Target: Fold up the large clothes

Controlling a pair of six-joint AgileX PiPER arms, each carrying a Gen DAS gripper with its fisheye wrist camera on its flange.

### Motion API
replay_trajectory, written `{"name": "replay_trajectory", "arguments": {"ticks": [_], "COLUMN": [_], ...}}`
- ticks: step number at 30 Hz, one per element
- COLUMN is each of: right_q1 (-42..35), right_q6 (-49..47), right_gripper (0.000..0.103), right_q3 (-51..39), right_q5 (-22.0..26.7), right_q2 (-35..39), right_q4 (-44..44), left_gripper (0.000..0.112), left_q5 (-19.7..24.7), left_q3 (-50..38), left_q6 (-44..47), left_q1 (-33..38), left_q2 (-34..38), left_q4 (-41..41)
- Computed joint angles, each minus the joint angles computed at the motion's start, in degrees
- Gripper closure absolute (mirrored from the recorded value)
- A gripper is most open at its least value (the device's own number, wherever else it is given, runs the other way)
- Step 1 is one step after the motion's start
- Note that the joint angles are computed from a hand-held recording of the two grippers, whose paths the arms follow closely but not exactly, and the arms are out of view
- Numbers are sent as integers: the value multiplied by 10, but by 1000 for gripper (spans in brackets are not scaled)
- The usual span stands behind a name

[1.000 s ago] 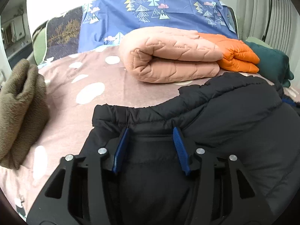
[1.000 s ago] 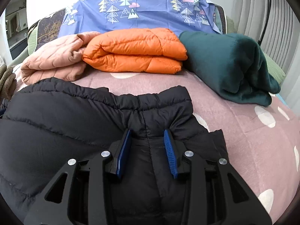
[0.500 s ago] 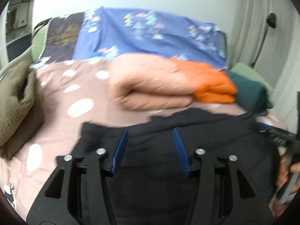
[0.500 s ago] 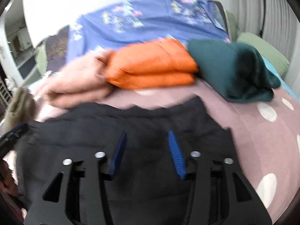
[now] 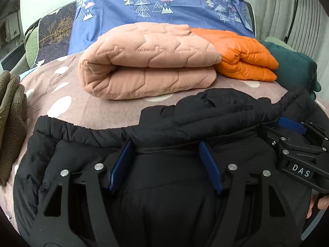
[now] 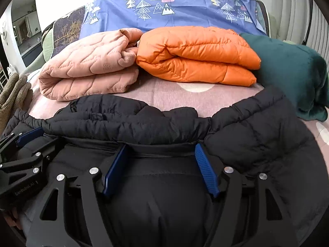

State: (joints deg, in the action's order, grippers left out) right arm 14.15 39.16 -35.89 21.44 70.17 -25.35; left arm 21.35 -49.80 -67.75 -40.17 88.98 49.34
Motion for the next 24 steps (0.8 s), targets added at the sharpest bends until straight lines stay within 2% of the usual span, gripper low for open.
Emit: {"name": "replay_trajectory", "arguments": {"ticks": [5,10,14,16,18,20,22,24], "right_q1": [27,29,44,63,109,162,244,304], "right_q6": [104,114,129,129,156,171,210,259], "right_gripper": [35,34,34,34,34,34,34,34], "right_q3": [5,2,-6,-10,-1,12,23,41], "right_q5": [4,7,31,60,125,175,250,301], "right_q2": [14,22,19,0,-65,-137,-206,-233], "right_q4": [-96,-109,-127,-127,-141,-138,-149,-158], "left_gripper": [43,43,43,43,44,47,47,46], "left_q5": [-7,-8,2,14,33,36,44,63], "left_q3": [5,5,1,-6,0,26,64,90], "left_q6": [-13,-15,-14,0,25,55,80,62], "left_q1": [2,2,-3,-7,-13,-17,-36,-66], "left_q2": [8,13,14,11,-16,-73,-150,-194], "left_q4": [13,15,16,1,-32,-74,-109,-96]}}
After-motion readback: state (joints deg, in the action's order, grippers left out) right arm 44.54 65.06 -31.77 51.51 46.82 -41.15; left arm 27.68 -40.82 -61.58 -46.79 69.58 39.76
